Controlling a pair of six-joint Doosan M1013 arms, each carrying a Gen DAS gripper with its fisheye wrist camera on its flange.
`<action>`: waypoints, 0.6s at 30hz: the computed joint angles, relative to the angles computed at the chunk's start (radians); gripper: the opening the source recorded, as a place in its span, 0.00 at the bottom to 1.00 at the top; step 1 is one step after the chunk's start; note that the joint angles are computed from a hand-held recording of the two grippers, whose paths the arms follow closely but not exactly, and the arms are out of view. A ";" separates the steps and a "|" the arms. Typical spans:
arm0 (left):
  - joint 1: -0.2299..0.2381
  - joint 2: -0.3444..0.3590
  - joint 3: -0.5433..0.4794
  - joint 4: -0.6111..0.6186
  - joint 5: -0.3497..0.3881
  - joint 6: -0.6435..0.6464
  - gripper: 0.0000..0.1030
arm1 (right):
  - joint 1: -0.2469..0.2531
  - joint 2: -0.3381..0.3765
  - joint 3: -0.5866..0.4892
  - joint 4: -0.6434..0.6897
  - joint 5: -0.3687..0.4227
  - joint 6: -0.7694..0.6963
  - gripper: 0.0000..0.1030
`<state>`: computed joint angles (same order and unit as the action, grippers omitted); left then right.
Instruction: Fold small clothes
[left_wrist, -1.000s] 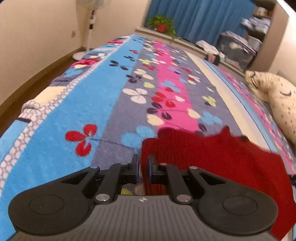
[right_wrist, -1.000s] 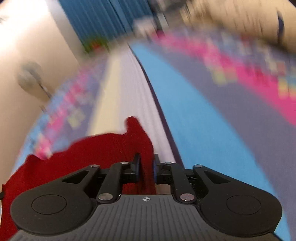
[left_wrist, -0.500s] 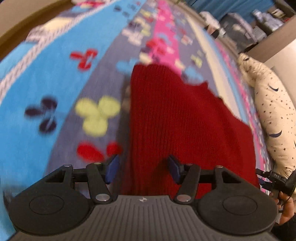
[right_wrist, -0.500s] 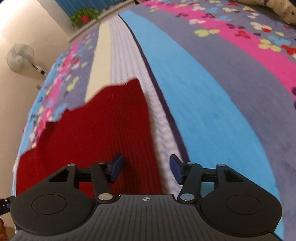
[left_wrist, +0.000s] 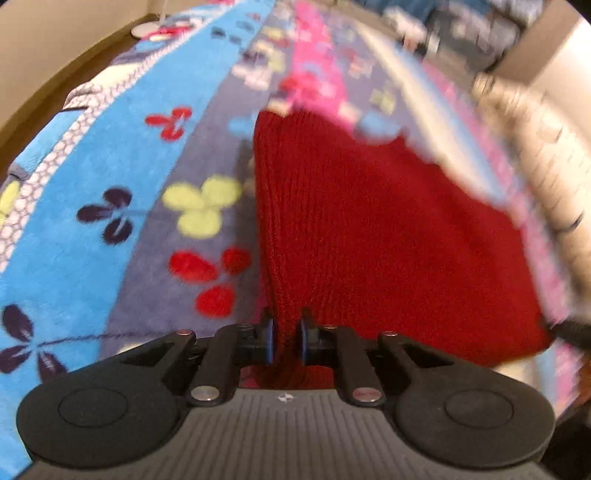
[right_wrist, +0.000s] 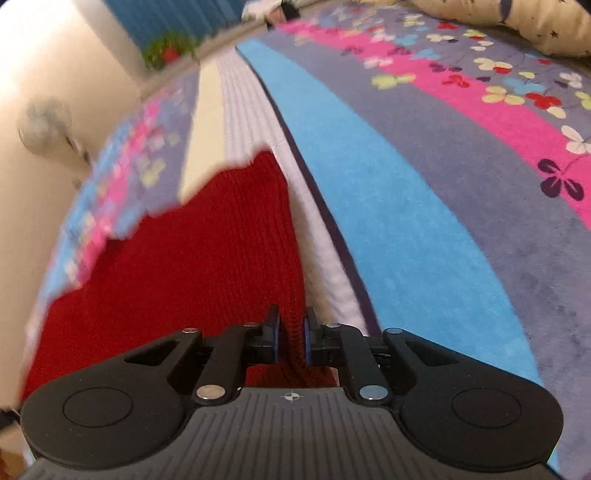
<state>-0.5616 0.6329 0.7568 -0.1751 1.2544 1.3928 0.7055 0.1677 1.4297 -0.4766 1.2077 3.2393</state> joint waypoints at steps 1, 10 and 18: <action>-0.007 0.001 -0.003 0.024 0.005 0.006 0.20 | -0.007 0.003 0.002 0.035 0.005 -0.005 0.13; -0.059 -0.072 0.115 0.152 -0.143 0.139 0.26 | 0.069 0.027 -0.055 -0.188 0.076 -0.023 0.19; -0.070 -0.158 0.236 0.134 -0.294 0.082 0.51 | 0.071 0.050 -0.081 -0.164 0.146 -0.029 0.33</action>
